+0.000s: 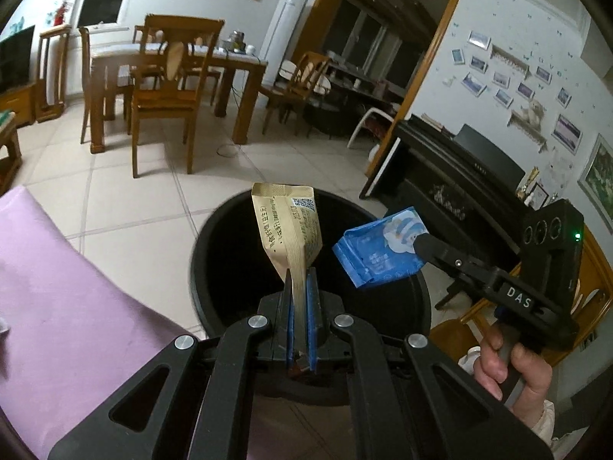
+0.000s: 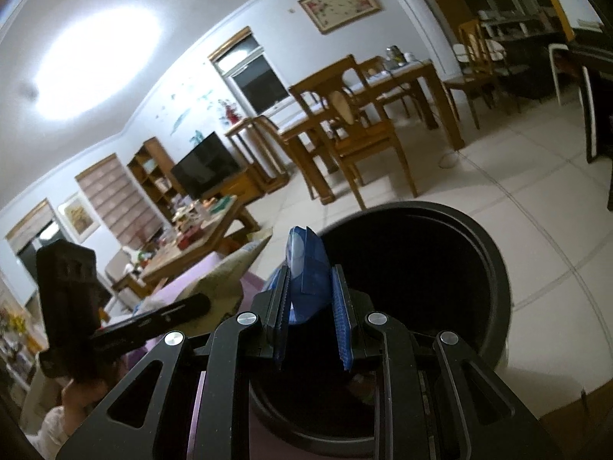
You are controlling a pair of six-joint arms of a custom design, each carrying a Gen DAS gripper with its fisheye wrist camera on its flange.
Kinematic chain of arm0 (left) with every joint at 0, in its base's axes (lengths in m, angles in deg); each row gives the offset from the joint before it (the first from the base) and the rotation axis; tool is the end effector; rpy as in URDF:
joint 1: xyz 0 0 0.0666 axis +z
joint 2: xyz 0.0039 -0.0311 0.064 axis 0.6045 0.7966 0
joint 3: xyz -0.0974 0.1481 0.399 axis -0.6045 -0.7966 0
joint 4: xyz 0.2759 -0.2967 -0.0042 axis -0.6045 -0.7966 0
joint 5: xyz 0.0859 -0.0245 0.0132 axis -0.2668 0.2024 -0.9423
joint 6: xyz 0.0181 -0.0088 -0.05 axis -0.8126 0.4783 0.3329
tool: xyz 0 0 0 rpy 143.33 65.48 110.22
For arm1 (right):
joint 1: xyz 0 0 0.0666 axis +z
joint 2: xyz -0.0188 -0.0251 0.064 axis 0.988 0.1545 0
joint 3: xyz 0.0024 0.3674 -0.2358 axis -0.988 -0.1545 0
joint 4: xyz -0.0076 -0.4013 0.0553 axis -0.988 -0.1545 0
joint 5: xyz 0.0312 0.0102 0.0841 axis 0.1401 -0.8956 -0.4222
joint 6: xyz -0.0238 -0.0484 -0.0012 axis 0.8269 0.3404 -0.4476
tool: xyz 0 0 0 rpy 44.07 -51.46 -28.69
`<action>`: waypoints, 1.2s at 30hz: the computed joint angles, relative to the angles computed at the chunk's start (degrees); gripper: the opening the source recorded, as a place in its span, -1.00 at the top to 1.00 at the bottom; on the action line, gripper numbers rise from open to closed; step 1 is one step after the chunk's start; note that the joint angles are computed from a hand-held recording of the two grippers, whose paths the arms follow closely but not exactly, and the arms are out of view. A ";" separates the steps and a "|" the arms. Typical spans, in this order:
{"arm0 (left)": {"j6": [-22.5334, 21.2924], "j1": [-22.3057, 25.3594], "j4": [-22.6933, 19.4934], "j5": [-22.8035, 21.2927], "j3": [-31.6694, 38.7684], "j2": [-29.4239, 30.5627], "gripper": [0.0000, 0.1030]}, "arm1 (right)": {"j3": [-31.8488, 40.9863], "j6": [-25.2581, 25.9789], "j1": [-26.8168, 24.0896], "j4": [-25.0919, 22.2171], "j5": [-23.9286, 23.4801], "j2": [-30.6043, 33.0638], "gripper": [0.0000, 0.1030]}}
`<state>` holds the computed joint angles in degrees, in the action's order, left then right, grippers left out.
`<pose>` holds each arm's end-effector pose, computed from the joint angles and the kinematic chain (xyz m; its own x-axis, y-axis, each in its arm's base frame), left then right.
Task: Collect trash
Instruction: 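Carry the packet and blue wrapper over the black bin and open both tools, then grasp the white cap with the left tool while the right tool grasps the white fluffy tissue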
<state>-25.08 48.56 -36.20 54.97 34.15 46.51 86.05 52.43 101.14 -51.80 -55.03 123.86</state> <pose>0.6147 0.0959 0.3463 -0.6274 0.2895 -0.7229 0.6744 0.6661 -0.3186 0.4464 0.1587 0.3187 -0.4693 0.4631 -0.7519 0.0249 0.8581 0.5130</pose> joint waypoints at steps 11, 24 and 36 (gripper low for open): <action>-0.58 -1.29 -2.65 -2.26 1.36 0.83 0.62 | -1.12 -3.00 -0.17 0.13 0.59 -0.30 0.05; 1.81 5.67 0.59 2.31 0.35 -1.91 -0.31 | 8.21 -0.72 5.23 -5.54 1.95 3.88 -0.12; 6.13 18.83 3.10 1.26 7.01 3.01 -0.31 | 32.74 5.59 15.06 -18.42 0.72 18.81 -0.12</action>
<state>-18.95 67.39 -33.10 56.23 41.17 49.52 118.79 58.02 116.20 -70.22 -54.31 142.67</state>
